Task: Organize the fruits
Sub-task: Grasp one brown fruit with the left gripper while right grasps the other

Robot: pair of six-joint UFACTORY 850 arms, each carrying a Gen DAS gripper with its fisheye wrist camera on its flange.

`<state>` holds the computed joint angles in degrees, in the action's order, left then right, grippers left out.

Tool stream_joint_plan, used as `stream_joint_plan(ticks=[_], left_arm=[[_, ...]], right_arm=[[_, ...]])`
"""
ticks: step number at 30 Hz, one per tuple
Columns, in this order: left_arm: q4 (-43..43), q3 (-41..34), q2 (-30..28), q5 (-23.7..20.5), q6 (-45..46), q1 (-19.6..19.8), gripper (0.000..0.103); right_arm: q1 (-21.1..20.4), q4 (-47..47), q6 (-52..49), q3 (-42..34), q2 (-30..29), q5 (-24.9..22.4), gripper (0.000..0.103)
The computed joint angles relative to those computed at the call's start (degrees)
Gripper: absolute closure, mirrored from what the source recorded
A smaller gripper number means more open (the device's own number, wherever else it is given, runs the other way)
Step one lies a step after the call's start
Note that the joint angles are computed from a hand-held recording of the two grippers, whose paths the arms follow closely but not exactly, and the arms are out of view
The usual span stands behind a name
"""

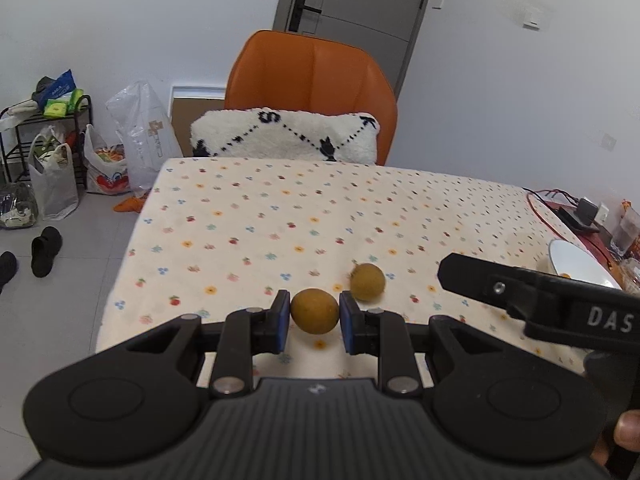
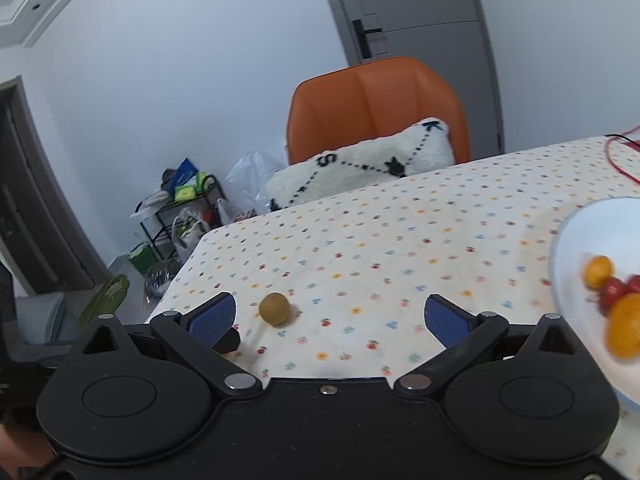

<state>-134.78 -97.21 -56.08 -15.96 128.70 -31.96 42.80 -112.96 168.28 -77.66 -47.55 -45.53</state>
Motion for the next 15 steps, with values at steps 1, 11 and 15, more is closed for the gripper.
stream_joint_plan(ticks=[1,11,15], left_arm=[[-0.24,-0.12,-0.05,0.2,-0.14,0.1,0.079],[-8.73,0.3,0.44,1.8,6.61,1.12,0.079],[-11.59,0.4,0.45,1.92,9.56,1.26,0.079]], right_arm=[[-0.35,-0.6,-0.33,-0.66,-0.35,0.73,0.001],[-3.16,-4.05,-1.87,-6.37,-4.01,7.19,0.006],[-3.89,-4.64,-3.01,-8.94,-5.73,9.61,0.01]])
